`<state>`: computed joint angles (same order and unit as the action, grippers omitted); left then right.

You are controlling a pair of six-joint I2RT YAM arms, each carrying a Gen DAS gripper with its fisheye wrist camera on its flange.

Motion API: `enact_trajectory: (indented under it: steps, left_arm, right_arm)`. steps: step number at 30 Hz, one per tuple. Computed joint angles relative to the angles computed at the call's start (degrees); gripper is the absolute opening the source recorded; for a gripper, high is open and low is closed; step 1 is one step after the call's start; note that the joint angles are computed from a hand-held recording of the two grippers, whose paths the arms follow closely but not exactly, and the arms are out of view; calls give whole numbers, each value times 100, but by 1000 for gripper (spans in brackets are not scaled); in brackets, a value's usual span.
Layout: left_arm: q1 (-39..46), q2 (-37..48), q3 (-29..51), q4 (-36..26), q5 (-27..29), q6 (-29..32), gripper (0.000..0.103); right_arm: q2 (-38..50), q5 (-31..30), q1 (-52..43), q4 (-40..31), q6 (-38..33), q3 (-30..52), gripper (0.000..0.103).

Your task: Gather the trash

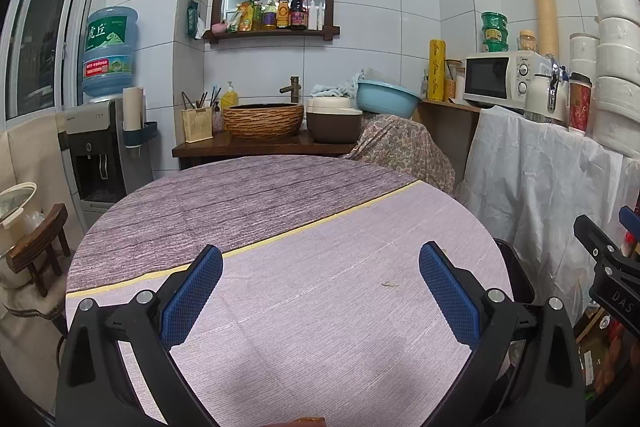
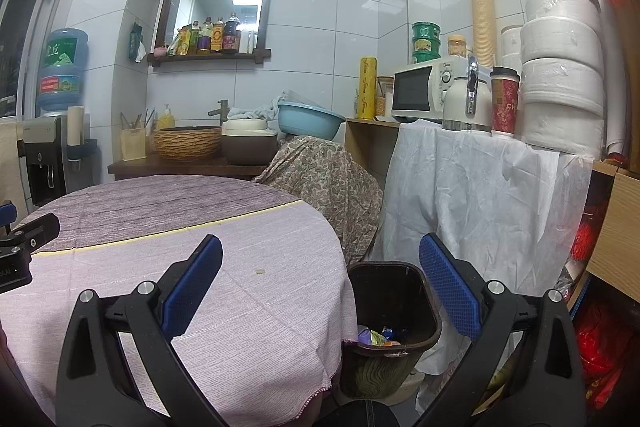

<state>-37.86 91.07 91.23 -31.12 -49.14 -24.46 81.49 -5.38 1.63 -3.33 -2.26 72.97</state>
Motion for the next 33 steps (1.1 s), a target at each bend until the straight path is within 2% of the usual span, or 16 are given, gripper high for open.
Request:
enact_trajectory:
  steps: [33]
  left_arm:
    - [30, -14, -46, 12, 62, 23, 98]
  right_arm:
    - [15, -11, -9, -24, 8, 30, 97]
